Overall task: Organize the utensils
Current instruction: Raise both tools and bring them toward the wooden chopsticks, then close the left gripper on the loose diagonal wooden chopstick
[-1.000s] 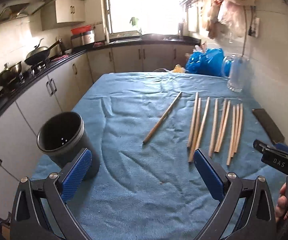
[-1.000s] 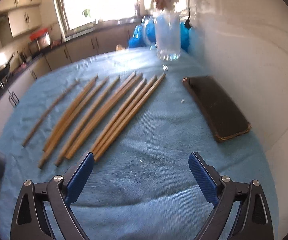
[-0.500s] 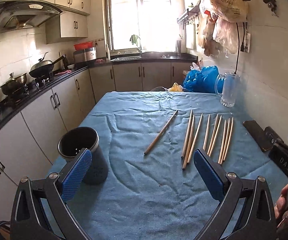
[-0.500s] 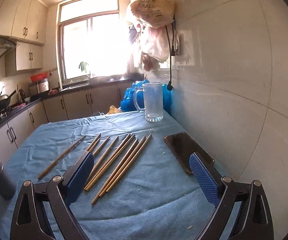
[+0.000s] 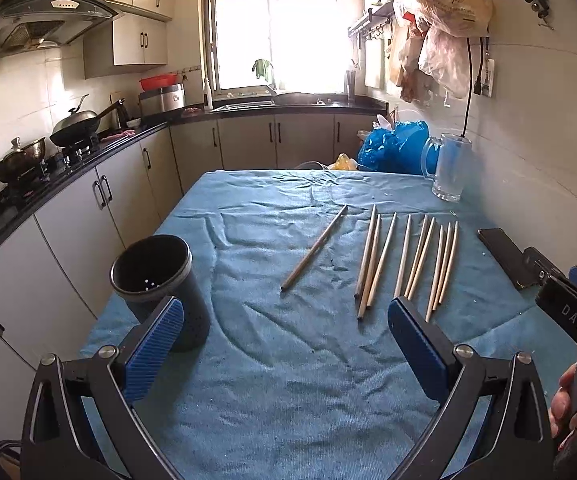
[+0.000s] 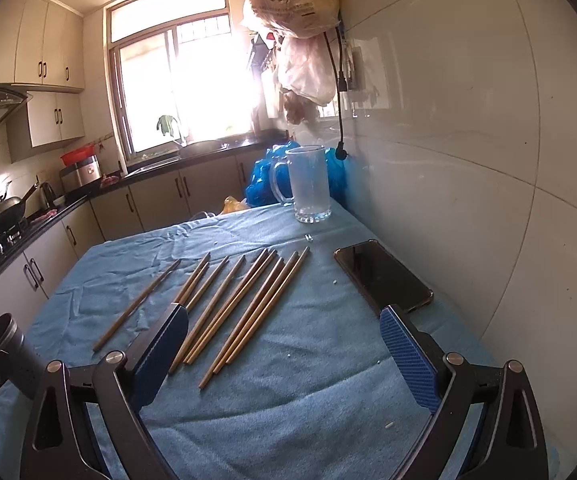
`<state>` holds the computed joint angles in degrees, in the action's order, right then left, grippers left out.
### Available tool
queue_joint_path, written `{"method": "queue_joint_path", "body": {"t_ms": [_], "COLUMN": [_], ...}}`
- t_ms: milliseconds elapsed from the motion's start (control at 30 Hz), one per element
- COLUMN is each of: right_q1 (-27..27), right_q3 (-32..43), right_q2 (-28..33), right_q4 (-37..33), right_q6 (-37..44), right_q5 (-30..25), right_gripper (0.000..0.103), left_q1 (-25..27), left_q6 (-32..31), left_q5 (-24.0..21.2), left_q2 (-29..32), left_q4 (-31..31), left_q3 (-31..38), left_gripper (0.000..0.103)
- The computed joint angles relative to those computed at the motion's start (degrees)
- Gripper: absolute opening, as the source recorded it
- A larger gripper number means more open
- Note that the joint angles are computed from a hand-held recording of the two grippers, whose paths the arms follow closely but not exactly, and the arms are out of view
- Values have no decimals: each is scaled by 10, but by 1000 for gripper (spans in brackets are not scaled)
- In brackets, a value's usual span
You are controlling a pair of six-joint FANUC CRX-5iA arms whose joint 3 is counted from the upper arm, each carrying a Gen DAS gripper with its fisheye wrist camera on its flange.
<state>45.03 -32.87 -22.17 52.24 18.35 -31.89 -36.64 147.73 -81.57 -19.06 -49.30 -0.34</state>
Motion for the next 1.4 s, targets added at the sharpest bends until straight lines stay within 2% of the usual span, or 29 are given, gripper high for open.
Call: {"method": "queue_joint_path", "body": {"t_ms": [467,600,700,733,800,900,1033,1100,1167,1267,1400], "right_q1": [-7,-14,-23,-28,-36,-49,-68,-73,-77,-85,-94], "right_q3": [0,5,21,31,49,83,138,155,171,187,200], "right_q2": [4,10,20,26,36,56,85,96,106,119,130], "right_q4": [-39,-67,-112,-139,-185,-259,-373,-409,-443,-482,-514], "right_q6": [28,61,108,133,176,249,360,398,433,463,488], "right_q5": [8,8,4,1,-4,-14,-33,-41,-50,-61,-70], "right_gripper": [99,99,99,99,99,99,96,90,88,88,88], "left_q1": [42,82,136,149,188,237,283,304,320,327,332], "left_q6": [-31,-52,-91,-104,-149,-209,-262,-296,-324,-333,-276], "left_q5": [24,46,93,106,136,169,217,239,253,253,247], "left_q2": [13,12,13,13,23,51,89,112,130,148,156], "left_q4": [46,74,128,145,198,276,351,389,419,417,363], "left_q3": [-2,-7,-16,-19,-22,-22,-24,-25,-26,-17,7], "left_gripper": [102,102,101,98,77,66,60,47,42,38,38]}}
